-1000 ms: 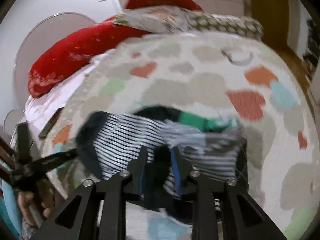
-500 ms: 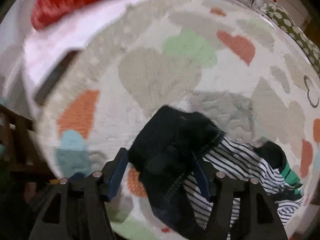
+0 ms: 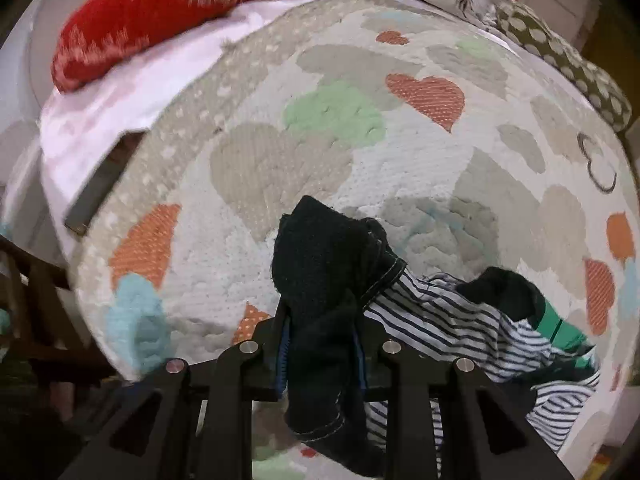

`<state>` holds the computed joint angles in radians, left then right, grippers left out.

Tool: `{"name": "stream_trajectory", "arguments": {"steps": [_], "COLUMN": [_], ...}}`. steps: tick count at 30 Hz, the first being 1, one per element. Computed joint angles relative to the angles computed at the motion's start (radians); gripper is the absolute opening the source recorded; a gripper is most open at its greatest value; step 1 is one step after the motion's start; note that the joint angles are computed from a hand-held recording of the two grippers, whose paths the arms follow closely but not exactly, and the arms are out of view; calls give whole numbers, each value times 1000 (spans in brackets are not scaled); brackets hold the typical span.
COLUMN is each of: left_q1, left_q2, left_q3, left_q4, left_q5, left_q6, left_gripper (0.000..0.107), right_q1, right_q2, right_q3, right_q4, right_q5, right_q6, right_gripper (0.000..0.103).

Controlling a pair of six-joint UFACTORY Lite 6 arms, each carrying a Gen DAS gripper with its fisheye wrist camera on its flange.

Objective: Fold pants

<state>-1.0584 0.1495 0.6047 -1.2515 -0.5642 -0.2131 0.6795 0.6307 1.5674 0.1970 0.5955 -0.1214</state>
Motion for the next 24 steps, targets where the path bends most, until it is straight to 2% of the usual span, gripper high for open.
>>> {"name": "stream_trajectory", "arguments": {"steps": [1, 2, 3, 5, 9, 13, 17, 20, 24], "left_q1": [22, 44, 75, 95, 35, -6, -23, -26, -25], "left_q2": [32, 60, 91, 115, 172, 269, 393, 427, 396], "left_q3": [43, 82, 130, 182, 336, 523, 718, 781, 780], "left_q4": [0, 6, 43, 78, -173, -428, -670, -780, -828], "left_q5": [28, 60, 118, 178, 177, 185, 197, 206, 168], "left_q6": [37, 65, 80, 92, 395, 705, 1001, 1132, 1183], "left_gripper": [67, 51, 27, 15, 15, 15, 15, 15, 23], "right_q1": [-18, -38, -57, -101, -244, -442, -649, -795, -977], "right_q2": [-18, -47, -74, -103, -223, -358, -396, -351, -299], "right_q3": [-8, -36, -61, -74, -213, -395, -496, -526, -554], "right_q4": [53, 101, 159, 280, 571, 820, 934, 966, 979], "right_q5": [3, -3, -7, 5, 37, 114, 212, 273, 271], "right_q6": [-43, -85, -132, -231, -519, -807, -981, -1071, -1121], "right_gripper": [26, 26, 26, 26, 27, 27, 27, 30, 48]}}
